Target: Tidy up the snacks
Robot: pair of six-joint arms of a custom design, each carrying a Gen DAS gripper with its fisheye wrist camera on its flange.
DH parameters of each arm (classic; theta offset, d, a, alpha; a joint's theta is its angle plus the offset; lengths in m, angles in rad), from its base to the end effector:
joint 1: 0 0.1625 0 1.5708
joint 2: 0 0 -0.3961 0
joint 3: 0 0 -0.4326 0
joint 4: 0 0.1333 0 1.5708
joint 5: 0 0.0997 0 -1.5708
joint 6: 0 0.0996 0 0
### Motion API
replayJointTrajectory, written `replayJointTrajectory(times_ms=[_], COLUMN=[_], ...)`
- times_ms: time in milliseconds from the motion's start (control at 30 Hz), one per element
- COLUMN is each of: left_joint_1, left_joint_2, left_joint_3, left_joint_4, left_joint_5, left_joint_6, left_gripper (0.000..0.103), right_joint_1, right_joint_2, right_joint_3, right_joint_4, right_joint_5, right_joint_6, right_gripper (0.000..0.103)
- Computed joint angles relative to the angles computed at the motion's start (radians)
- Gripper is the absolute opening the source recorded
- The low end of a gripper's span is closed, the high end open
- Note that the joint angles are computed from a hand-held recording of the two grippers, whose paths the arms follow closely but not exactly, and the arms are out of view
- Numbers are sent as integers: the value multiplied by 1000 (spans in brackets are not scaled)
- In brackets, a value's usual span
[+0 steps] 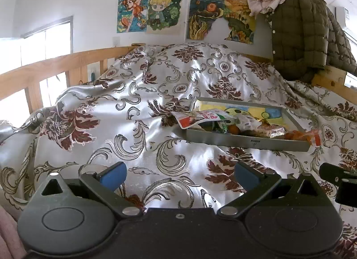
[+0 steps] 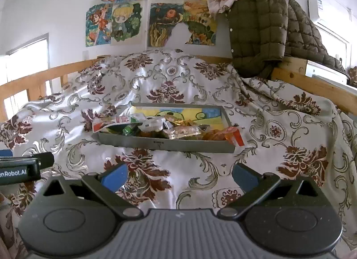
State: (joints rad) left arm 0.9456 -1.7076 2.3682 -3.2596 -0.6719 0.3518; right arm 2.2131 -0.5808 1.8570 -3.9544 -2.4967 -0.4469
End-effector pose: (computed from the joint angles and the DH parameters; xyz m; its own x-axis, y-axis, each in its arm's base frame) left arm -0.0582 -0.4416 0.3428 -0.7379 -0.0239 -0.6745 0.5928 0.4548 -0.6647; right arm 0.3754 -0.4121 0.0283 -0.7045 0.0368 0.7087 -0.6346 0.4145 -0.6523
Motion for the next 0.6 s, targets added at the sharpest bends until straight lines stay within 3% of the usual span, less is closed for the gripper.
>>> replayJointTrajectory(times_ms=[600], left_joint_1=[9], left_joint_2=[6], left_joint_3=[-12], left_joint_4=[20], left_joint_5=[8], left_joint_6=[-1], left_gripper=[102], right_joint_1=[-3], right_joint_2=[1], right_joint_3=[-1], right_joint_4=[23], right_joint_5=[-5], right_joint_6=[10], right_gripper=[103])
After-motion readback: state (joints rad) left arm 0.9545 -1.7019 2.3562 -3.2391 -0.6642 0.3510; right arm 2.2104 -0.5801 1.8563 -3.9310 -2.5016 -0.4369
